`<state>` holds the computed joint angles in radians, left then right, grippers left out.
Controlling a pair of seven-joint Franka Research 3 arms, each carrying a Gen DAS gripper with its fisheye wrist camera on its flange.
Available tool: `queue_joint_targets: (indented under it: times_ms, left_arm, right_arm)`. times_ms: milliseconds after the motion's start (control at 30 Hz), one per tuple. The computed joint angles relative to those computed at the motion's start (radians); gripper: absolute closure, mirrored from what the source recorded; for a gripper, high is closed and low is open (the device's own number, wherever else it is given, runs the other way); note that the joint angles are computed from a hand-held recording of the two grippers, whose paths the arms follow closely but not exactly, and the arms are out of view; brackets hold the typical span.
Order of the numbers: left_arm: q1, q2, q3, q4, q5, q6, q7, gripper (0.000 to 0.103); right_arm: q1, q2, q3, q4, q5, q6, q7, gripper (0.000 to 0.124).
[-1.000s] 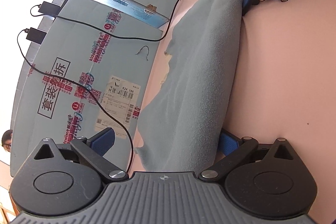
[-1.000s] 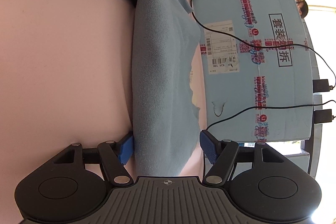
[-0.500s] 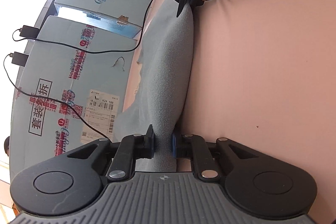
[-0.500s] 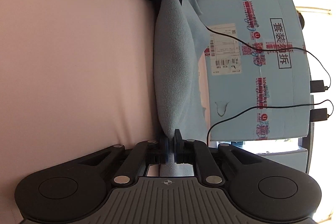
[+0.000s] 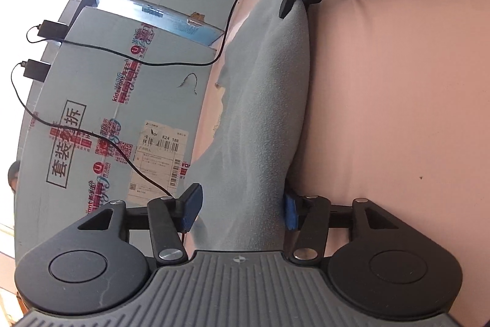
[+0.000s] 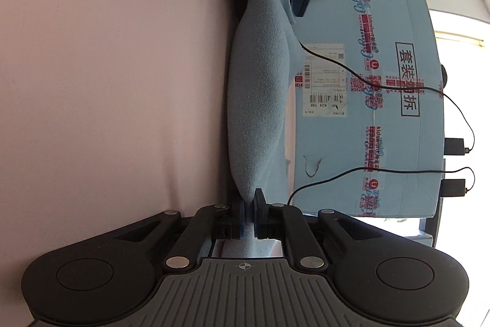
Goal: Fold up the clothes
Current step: 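Lift the folded sweater with both tools and carry it to the clothes stack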
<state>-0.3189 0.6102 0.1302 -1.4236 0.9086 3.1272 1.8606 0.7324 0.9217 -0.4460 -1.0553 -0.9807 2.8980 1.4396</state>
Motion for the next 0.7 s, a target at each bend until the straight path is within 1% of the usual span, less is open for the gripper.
queue_joint_targets:
  times_ms: [67, 133, 233, 300, 333, 367, 400, 433, 467, 533, 600, 667, 700]
  left_arm:
    - [0.028, 0.001, -0.037, 0.001, -0.022, -0.005, 0.038, 0.052]
    - [0.019, 0.000, -0.021, -0.004, -0.021, 0.009, 0.031, 0.052]
    - [0.007, -0.001, 0.000, -0.009, -0.019, 0.024, 0.024, 0.052]
    - [0.001, -0.002, 0.009, -0.010, -0.014, 0.027, 0.028, 0.050]
    - [0.005, -0.004, 0.005, -0.012, -0.017, 0.028, 0.032, 0.049]
    - [0.021, -0.003, -0.015, -0.008, -0.028, 0.027, 0.049, 0.046]
    - [0.027, 0.001, -0.021, -0.003, -0.037, 0.031, 0.056, 0.040]
    - [0.040, 0.006, -0.036, 0.004, -0.054, 0.031, 0.065, 0.037]
    - [0.052, 0.012, -0.051, 0.012, -0.072, 0.031, 0.076, 0.032]
    - [0.072, 0.022, -0.076, 0.024, -0.108, 0.030, 0.096, 0.027]
    - [0.085, 0.031, -0.095, 0.034, -0.139, 0.023, 0.118, 0.027]
    - [0.083, 0.032, -0.090, 0.031, -0.157, 0.034, 0.123, 0.027]
    - [0.090, 0.032, -0.100, 0.027, -0.169, 0.036, 0.131, 0.027]
  right_arm:
    - [-0.014, 0.008, 0.018, 0.018, 0.021, -0.008, -0.023, 0.113]
    - [-0.020, 0.010, 0.026, 0.024, 0.035, -0.013, -0.046, 0.113]
    - [0.009, 0.010, -0.024, 0.009, 0.004, 0.004, 0.013, 0.113]
    - [0.015, 0.006, -0.033, 0.001, -0.012, 0.008, 0.026, 0.113]
    - [0.014, 0.000, -0.031, -0.008, -0.019, 0.016, 0.024, 0.113]
    - [0.006, -0.004, -0.023, -0.012, -0.021, 0.024, 0.012, 0.113]
    - [-0.002, -0.008, -0.012, -0.013, -0.015, 0.027, -0.004, 0.113]
    - [-0.009, -0.011, -0.001, -0.015, -0.008, 0.028, -0.022, 0.113]
    - [-0.016, -0.014, 0.010, -0.017, 0.001, 0.030, -0.040, 0.113]
    - [-0.028, -0.010, 0.036, -0.001, 0.033, 0.004, -0.091, 0.113]
    - [-0.043, 0.006, 0.058, 0.031, 0.072, -0.020, -0.132, 0.113]
    - [-0.051, 0.022, 0.062, 0.054, 0.101, -0.024, -0.144, 0.113]
    - [-0.057, 0.034, 0.065, 0.074, 0.119, -0.031, -0.151, 0.113]
